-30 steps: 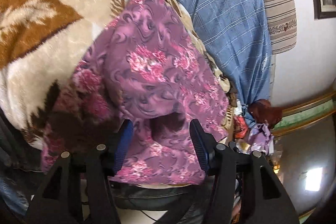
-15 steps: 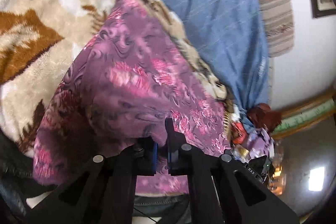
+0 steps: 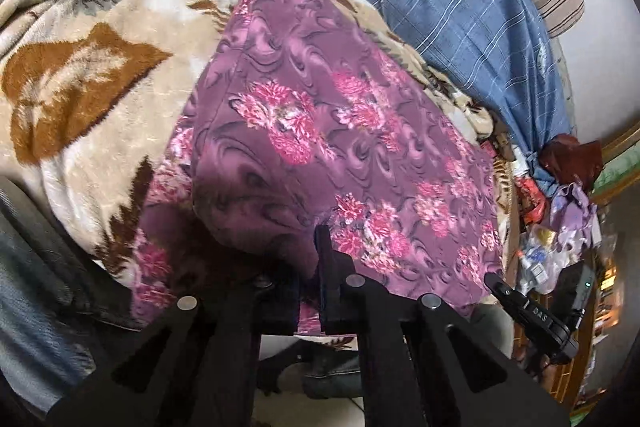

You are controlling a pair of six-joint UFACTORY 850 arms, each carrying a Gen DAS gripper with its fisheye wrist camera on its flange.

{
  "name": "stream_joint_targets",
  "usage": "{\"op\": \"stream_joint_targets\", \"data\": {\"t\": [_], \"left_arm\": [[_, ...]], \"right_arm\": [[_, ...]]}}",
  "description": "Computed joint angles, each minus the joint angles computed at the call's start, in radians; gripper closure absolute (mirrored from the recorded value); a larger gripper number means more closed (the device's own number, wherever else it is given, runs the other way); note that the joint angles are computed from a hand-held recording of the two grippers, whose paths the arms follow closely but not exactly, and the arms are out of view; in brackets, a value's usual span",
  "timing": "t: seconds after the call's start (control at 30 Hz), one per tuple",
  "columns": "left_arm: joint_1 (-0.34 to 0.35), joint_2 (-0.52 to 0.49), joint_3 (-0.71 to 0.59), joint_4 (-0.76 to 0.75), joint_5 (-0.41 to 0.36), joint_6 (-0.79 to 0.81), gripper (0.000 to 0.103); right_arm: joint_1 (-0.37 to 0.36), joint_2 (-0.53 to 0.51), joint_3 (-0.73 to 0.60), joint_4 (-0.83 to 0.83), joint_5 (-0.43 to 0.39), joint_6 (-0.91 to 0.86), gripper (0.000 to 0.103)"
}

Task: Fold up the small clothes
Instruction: 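Lay the hem over the collar with both grippers and release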

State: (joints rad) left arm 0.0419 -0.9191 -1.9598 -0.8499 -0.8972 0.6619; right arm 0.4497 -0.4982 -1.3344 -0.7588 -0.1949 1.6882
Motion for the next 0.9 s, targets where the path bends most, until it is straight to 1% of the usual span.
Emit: {"op": "stream_joint_targets", "data": {"t": [0.07,0.1,0.13,0.2,0.23,0.27,0.3,0.4,0.47,0.5,0.53,0.57,0.6,0.63,0.7,0.77,0.83,0.9], "left_arm": [[-0.004,-0.056,-0.066,0.068,-0.028,-0.070,0.099],[-0.003,-0.070,-0.084,0.073,-0.052,-0.090,0.099],[-0.003,-0.067,-0.076,0.070,-0.053,-0.088,0.099],[0.001,-0.009,0.001,0.040,-0.004,-0.022,0.099],[0.004,0.017,0.034,0.027,0.014,0.008,0.098],[0.006,0.023,0.040,0.028,0.015,0.013,0.098],[0.007,0.017,0.032,0.037,0.009,0.005,0.097],[-0.010,-0.006,0.018,0.119,0.021,-0.049,0.090],[-0.008,0.013,0.052,0.083,0.026,-0.023,0.089],[0.000,0.028,0.073,0.054,0.020,0.002,0.087],[0.009,0.038,0.087,0.024,0.012,0.024,0.082],[0.016,0.045,0.098,0.004,0.007,0.038,0.074],[0.023,0.052,0.108,-0.008,0.006,0.044,0.072],[0.029,0.059,0.117,-0.012,0.011,0.045,0.071],[0.039,0.064,0.126,-0.019,0.006,0.042,0.071],[0.042,0.056,0.120,-0.037,-0.017,0.040,0.071],[0.033,0.048,0.116,-0.036,-0.029,0.037,0.070],[0.019,0.036,0.108,-0.024,-0.056,0.040,0.069]], "right_arm": [[0.014,-0.031,-0.045,0.148,-0.070,-0.193,0.099],[0.013,-0.055,-0.068,0.203,-0.098,-0.256,0.099],[0.010,-0.076,-0.087,0.259,-0.115,-0.308,0.099],[0.006,-0.084,-0.085,0.292,-0.111,-0.315,0.099],[0.011,-0.071,-0.073,0.258,-0.102,-0.271,0.099],[0.022,-0.056,-0.066,0.196,-0.113,-0.220,0.099],[0.029,-0.054,-0.072,0.176,-0.138,-0.211,0.098],[0.026,-0.084,-0.102,0.241,-0.175,-0.295,0.096],[0.012,-0.102,-0.108,0.316,-0.192,-0.342,0.088],[0.009,-0.092,-0.089,0.314,-0.169,-0.319,0.082],[0.009,-0.069,-0.059,0.275,-0.139,-0.253,0.079],[0.012,-0.054,-0.042,0.242,-0.127,-0.215,0.076],[0.017,-0.037,-0.024,0.206,-0.116,-0.177,0.068],[0.020,-0.021,-0.006,0.180,-0.103,-0.148,0.063],[0.023,0.001,0.022,0.182,-0.061,-0.145,0.062],[0.027,0.005,0.030,0.219,-0.026,-0.183,0.062],[0.030,-0.010,0.016,0.252,-0.018,-0.217,0.062],[0.023,-0.029,0.003,0.365,0.006,-0.318,0.062]]}}
